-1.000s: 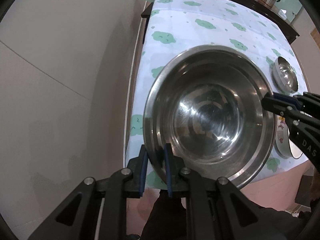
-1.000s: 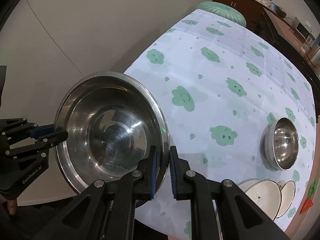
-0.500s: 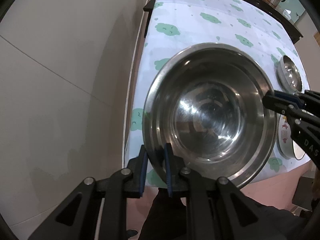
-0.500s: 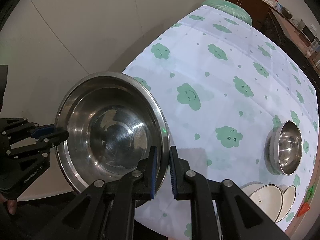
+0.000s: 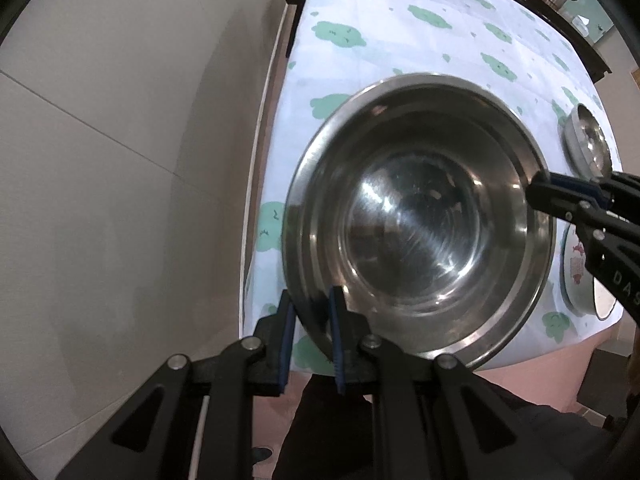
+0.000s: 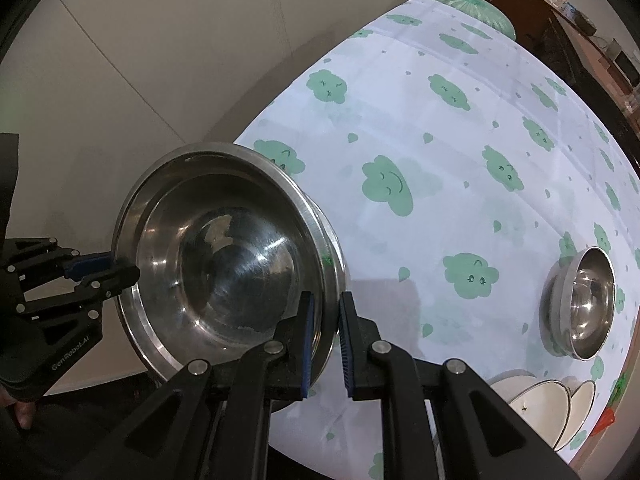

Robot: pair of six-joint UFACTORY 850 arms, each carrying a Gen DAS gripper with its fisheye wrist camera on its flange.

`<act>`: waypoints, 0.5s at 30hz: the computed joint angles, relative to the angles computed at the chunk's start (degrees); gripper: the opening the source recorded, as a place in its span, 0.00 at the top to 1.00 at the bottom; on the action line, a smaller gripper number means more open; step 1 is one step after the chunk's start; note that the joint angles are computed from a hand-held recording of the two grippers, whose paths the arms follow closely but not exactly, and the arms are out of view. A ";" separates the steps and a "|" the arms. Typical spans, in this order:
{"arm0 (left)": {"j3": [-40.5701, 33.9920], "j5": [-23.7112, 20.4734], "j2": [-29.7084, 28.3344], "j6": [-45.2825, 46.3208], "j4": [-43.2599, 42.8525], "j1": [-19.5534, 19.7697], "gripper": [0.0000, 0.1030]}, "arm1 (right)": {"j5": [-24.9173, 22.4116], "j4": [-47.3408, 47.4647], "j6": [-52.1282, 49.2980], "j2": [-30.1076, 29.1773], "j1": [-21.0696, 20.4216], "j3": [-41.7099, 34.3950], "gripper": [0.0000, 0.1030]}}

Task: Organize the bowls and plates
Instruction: 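Lower the large steel bowl onto the cloth and open both grippers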

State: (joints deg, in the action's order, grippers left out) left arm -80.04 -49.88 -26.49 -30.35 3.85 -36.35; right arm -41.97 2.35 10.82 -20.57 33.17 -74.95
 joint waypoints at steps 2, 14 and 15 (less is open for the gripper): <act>-0.12 -0.17 -0.31 0.51 -0.53 0.22 0.87 | -0.54 0.03 -0.32 -0.45 0.02 -0.37 0.87; -0.65 -0.50 -1.15 2.17 -1.47 0.61 0.85 | -1.47 0.08 -0.56 -1.77 -0.10 -1.25 0.87; -0.55 -0.42 -1.12 2.23 -1.50 0.62 0.85 | -1.47 0.20 -0.62 -1.83 -0.16 -1.25 0.87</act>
State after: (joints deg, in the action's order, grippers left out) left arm -80.59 -50.29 -27.62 -28.13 2.35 -35.73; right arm -43.44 2.55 10.20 -22.40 33.02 -76.19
